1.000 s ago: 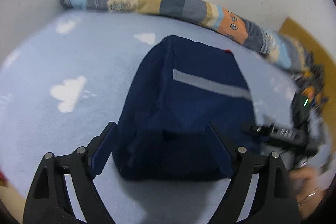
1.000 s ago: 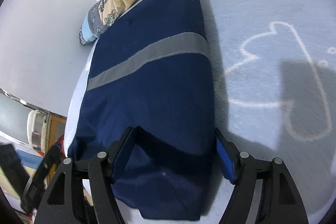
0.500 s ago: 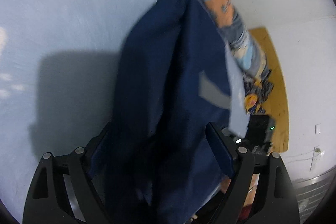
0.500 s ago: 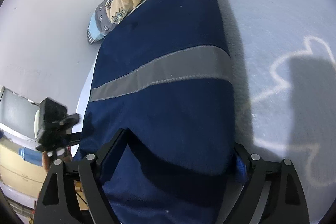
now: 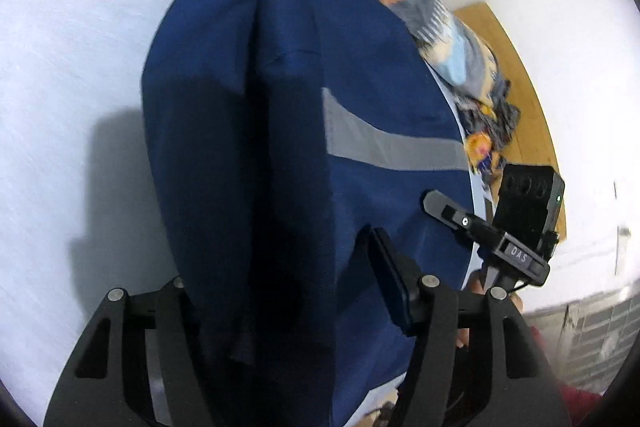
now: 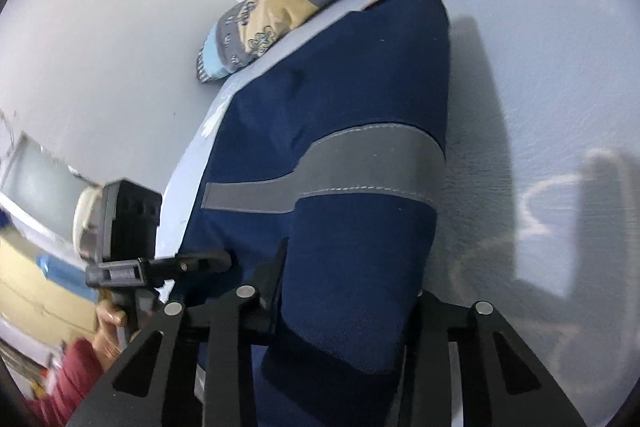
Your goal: Fold large clothes
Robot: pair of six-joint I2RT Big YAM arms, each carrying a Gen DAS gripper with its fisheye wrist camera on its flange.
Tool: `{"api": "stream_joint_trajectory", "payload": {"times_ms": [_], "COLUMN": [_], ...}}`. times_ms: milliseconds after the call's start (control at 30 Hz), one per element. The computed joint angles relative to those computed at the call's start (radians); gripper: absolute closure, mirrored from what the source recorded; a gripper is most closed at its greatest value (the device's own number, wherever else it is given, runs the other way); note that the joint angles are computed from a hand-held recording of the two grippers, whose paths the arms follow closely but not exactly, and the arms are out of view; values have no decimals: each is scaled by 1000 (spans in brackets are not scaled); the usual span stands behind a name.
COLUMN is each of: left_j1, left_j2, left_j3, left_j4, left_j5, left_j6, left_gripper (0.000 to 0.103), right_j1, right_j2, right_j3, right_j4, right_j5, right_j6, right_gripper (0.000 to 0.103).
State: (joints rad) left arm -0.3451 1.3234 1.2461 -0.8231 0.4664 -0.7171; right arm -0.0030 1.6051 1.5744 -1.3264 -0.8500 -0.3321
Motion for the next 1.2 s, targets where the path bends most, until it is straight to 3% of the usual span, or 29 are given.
{"api": "stream_joint_trajectory", "payload": {"times_ms": [167,300,400,467,533,600,667,800,867,900,1000,1067,1100,1200], "left_j1": [-158,-285,-379,-417,-428,-441,-490,-626,-672,-689,-682,-666,-659,-646], "left_j2": [57,107,173,197,178,143,105,91,116,138,260,271,274,261], "left_j3": [86,125,190,224,217,211,204,236,255,271,347,318,321,311], "left_j4": [-42,-4,-43,-90,-100,-149,-196,-298,-311,-328,-437,-414,-408,-400], "left_j5": [-65,-132,-272,-384,-442,-530,-669,-966,-1043,-1067,-1032,-1035,-1043,-1026], "left_j6": [25,-29,-34,-56,-112,-156,-184,-185,-168,-158,-108,-94,-89,-91], "left_gripper": [41,41,38,35,35,35,35,35,35,34,33,28,23,22], "right_j1": [-104,-219,-286,-299,-310,-351,-385,-453,-456,-460,-412,-364,-362,-349], "right_j2": [-43,-39,-42,-43,-47,-67,-124,-278,-349,-379,-432,-419,-414,-384], "right_j3": [23,66,68,56,48,44,12,-105,-176,-207,-296,-323,-326,-313], "right_j4": [-106,-175,-178,-150,-134,-137,-98,-71,-70,-76,-41,-15,-18,-15], "right_j5": [13,27,115,217,329,311,320,246,232,225,333,422,421,427], "right_j6": [-138,-213,-238,-193,-157,-137,-123,-213,-245,-264,-273,-259,-254,-232], "right_gripper": [71,71,67,47,42,43,42,50,71,80,80,81,81,79]}}
